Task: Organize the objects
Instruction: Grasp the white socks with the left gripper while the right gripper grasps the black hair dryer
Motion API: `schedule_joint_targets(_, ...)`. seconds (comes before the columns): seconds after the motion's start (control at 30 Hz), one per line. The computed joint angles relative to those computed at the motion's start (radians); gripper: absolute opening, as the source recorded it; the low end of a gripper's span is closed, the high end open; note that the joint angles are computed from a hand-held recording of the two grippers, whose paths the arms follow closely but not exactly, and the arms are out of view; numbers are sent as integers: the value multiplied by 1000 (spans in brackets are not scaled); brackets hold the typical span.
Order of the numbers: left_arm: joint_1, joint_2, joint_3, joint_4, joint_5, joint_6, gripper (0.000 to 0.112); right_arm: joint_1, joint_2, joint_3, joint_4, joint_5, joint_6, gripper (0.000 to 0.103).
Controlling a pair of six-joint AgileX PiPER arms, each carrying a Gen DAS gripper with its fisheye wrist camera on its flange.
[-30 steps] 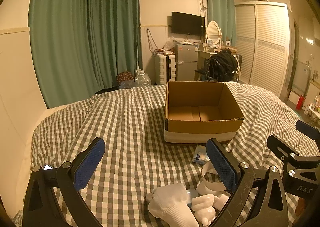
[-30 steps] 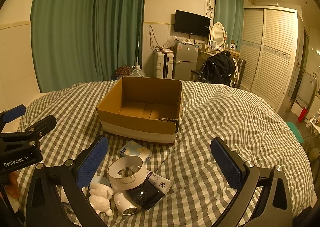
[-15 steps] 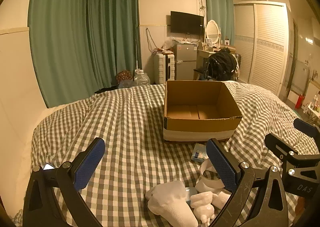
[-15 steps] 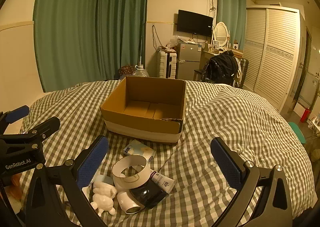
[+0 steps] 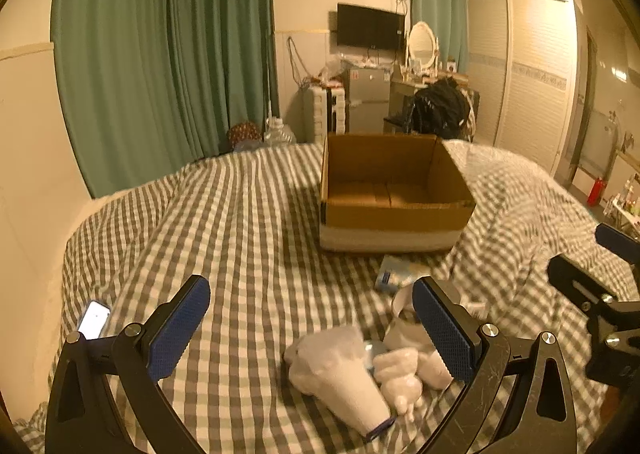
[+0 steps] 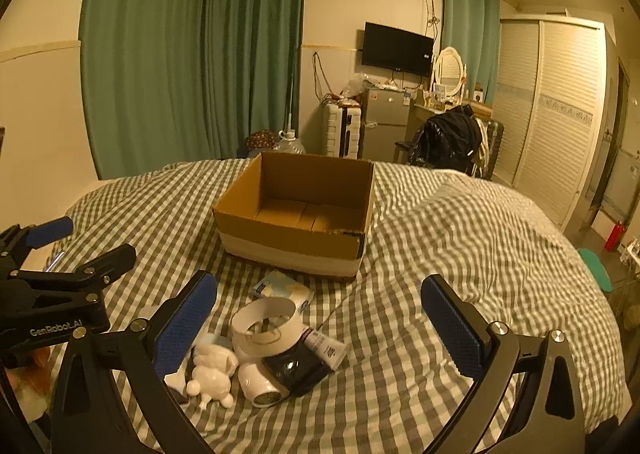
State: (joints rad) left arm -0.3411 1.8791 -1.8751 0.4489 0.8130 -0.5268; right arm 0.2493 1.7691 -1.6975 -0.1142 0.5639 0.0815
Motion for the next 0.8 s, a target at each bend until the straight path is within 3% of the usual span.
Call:
schedule_joint_targets(0.23,11,17,80,-15,-4,4,103,-19,14,62,24,30,-19,103)
schedule_joint_targets(0.4,24,61,77,-107,15,74,103,-32,70,57,45,53,-50,98)
schedule_joint_targets(0.8,49,186,13,-247,62,184,99,-18,299,-185,103,254,-179,92)
